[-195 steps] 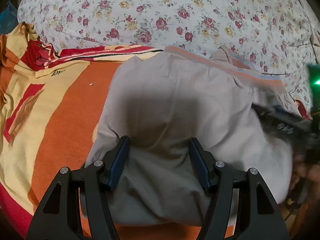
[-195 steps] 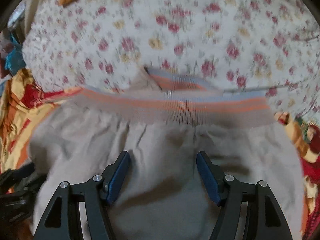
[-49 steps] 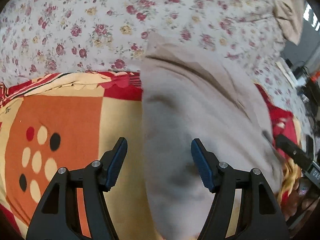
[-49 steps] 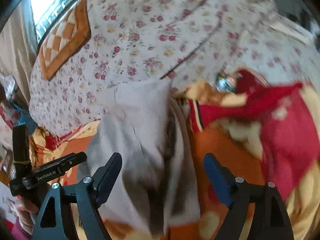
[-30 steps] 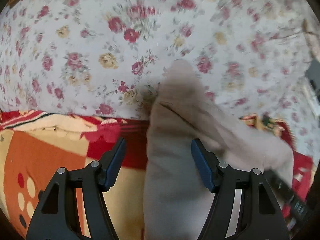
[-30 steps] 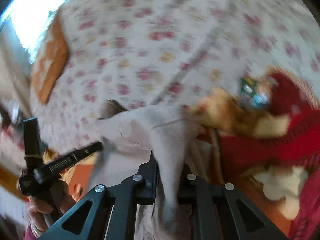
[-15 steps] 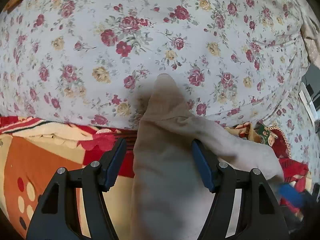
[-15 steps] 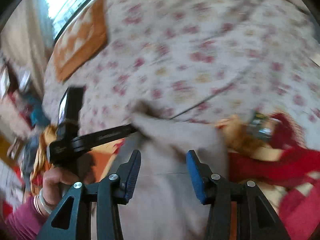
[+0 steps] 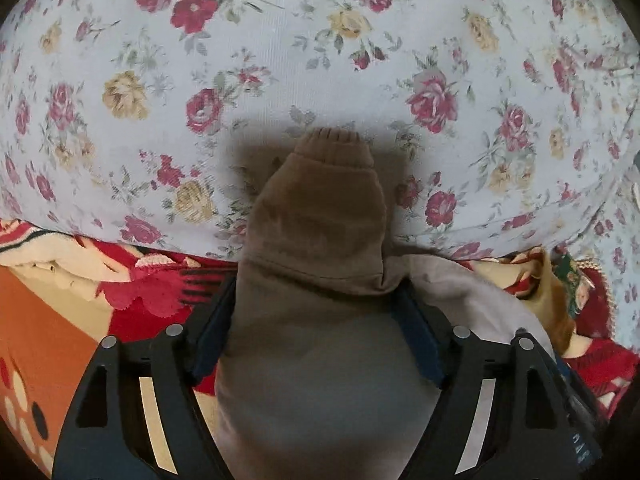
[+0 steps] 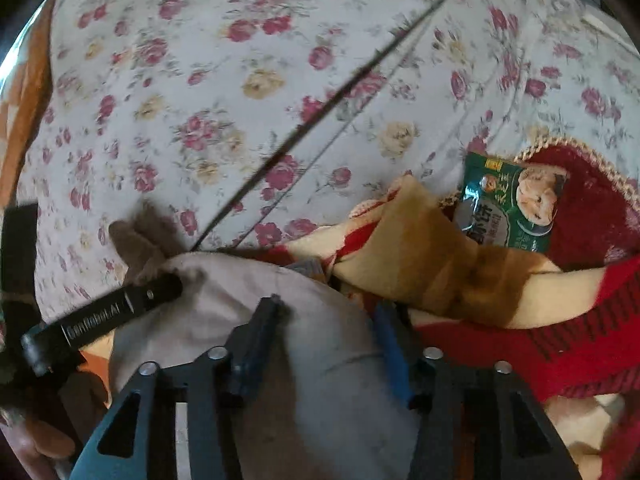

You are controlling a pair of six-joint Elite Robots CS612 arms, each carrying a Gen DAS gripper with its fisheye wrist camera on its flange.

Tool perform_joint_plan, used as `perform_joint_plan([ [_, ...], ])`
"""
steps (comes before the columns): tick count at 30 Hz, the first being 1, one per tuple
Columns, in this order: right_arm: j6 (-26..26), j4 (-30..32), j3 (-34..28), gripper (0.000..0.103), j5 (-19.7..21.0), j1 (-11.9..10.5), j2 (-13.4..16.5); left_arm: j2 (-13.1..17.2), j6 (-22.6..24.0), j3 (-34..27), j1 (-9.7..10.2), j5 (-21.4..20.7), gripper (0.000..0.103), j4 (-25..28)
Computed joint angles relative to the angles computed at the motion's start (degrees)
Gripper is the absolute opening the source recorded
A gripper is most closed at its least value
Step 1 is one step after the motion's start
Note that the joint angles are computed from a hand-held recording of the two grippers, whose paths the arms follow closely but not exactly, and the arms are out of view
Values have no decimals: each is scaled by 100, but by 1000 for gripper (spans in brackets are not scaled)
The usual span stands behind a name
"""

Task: Fold large clothes

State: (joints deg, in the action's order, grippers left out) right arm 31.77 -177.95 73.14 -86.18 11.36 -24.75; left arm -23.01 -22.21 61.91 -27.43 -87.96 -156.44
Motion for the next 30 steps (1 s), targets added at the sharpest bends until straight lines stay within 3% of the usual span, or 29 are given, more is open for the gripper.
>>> perform_joint_plan([
  [4, -180, -132, 309, 53, 253, -79, -192, -334, 216, 550, 19, 15, 78, -384],
  [10, -1107, -497, 1227, 53, -123, 95, -824, -851, 826, 1501, -65, 288, 78, -1049],
  [14, -1329, -787, 1737, 53, -162, 152, -1076, -1181, 928, 2118, -84, 126, 78, -1364],
  [20, -1247, -432, 1693, 53, -476, 214, -849, -1246, 851, 2632, -179, -104, 79, -1315],
  [22, -986, -482, 1653, 53, -239, 143, -739, -1196, 537, 2789, -124, -372, 79, -1730],
  [24, -758, -652, 1815, 53, 48, 58, -825, -1254, 387, 2822, -29, -718, 79, -1572],
  [27, -727, -1068, 2109, 65, 207, -3, -976, -1411, 323, 3009, 96, -1190, 79, -1648],
  [28, -732, -1269, 2207, 77, 321, -34, -1009, -1449, 337, 3087, 120, -1254, 79, -1794],
  [29, -732, -1594, 2321, 86, 609, -100, -1014, -1465, 331, 3125, 143, -1322, 79, -1870],
  [30, -720, -1769, 2373, 87, 858, -152, -998, -1470, 284, 3153, 175, -1421, 79, -1908],
])
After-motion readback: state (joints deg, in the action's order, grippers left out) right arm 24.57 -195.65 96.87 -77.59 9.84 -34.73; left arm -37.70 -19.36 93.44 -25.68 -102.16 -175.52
